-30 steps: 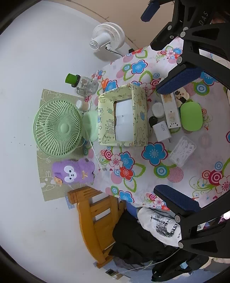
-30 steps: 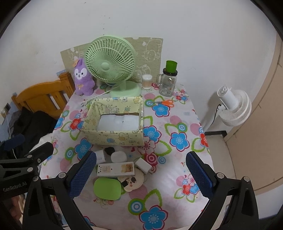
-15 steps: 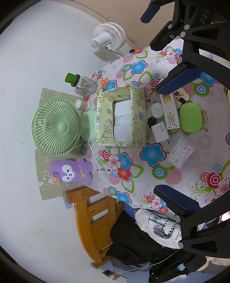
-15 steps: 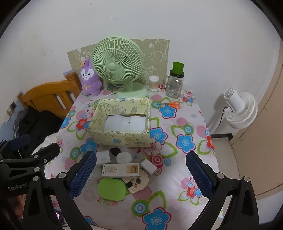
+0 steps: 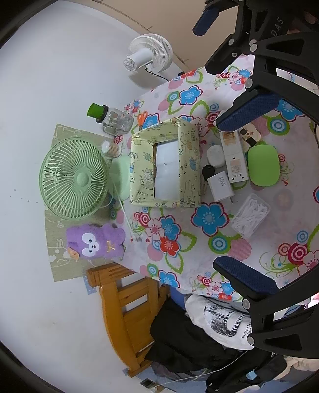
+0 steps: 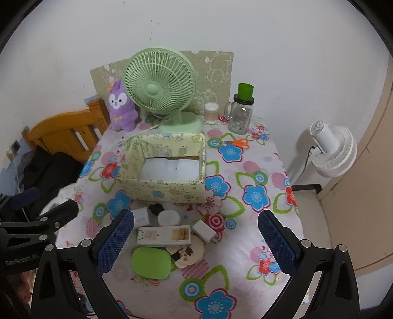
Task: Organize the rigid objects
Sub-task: 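Move both tools toward the loose items in front of the fabric box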
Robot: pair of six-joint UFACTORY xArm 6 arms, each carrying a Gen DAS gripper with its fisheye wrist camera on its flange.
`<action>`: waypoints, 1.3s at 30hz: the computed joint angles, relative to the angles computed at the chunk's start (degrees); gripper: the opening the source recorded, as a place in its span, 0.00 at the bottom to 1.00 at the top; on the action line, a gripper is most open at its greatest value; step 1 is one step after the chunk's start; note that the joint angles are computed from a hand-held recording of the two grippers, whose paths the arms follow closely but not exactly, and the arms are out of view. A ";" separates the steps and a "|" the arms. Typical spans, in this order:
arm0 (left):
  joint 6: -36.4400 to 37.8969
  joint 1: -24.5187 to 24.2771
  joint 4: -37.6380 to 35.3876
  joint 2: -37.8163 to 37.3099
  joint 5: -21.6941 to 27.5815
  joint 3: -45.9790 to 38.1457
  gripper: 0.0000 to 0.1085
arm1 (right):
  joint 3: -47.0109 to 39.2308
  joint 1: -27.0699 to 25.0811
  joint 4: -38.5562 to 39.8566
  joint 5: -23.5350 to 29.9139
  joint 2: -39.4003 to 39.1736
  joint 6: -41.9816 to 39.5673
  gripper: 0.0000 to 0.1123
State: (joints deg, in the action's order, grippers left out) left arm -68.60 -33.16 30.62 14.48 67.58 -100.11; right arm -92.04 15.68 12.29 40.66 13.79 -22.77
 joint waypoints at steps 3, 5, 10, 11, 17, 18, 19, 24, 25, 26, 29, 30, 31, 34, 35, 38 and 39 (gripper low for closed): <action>0.18 0.30 -0.53 -0.22 -0.52 0.85 0.95 | 0.01 0.04 0.21 0.26 0.30 -0.56 0.91; 0.36 0.51 -0.87 -0.23 -0.75 1.31 0.95 | -0.33 0.02 0.65 1.03 0.65 -0.82 0.91; 0.52 0.76 -1.36 -0.56 -1.29 2.47 0.95 | -1.09 0.15 0.93 2.07 1.43 -0.87 0.91; 0.62 0.81 -1.41 -0.57 -1.35 2.60 0.95 | -1.12 0.17 1.23 2.08 1.48 -1.03 0.91; 0.86 0.98 -1.33 -0.61 -1.70 2.85 0.95 | -1.11 0.29 1.77 2.22 1.38 -1.09 0.91; 0.79 0.93 -1.23 -0.69 -1.71 2.95 0.95 | -1.15 0.29 1.85 2.22 1.42 -1.19 0.91; 0.93 1.03 -1.18 -0.74 -1.86 3.15 0.95 | -1.13 0.31 1.76 2.21 1.43 -1.09 0.91; 0.98 1.51 -1.77 -1.03 -2.63 4.14 0.95 | -1.76 0.49 1.14 3.04 1.87 -0.29 0.91; 0.93 1.59 -1.95 -1.08 -2.80 4.40 0.95 | -1.91 0.58 1.10 3.19 2.01 -0.24 0.91; 0.98 1.82 -2.27 -1.14 -3.01 4.83 0.95 | -1.94 0.61 1.10 3.22 2.13 -0.25 0.91; 0.74 2.07 -2.88 -1.05 -3.26 5.46 0.95 | -2.28 0.94 0.84 3.52 2.77 -0.20 0.91; 0.51 2.13 -3.10 -1.17 -3.52 5.95 0.95 | -2.30 1.03 0.65 3.50 2.98 -0.17 0.91; 0.32 2.20 -3.41 -1.16 -3.66 6.25 0.95 | -2.54 1.18 0.34 3.67 3.34 -0.04 0.91; -0.17 2.56 -4.39 -1.26 -4.18 7.37 0.95 | -2.72 1.48 -0.15 3.82 4.17 0.00 0.91; -0.29 2.83 -5.01 -1.22 -4.33 7.91 0.95 | -2.87 1.61 -0.37 3.84 4.54 0.12 0.91; -0.87 3.36 -6.33 -1.01 -4.66 8.96 0.95 | -3.43 1.77 -0.58 4.24 5.66 0.02 0.91; -1.14 3.60 -6.88 -0.99 -4.96 9.55 0.95 | -3.66 1.85 -0.61 4.29 6.18 -0.10 0.91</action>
State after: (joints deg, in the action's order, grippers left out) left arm -69.73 -29.55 23.74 13.49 62.62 -90.56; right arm -95.70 17.53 11.68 44.95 19.97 -22.87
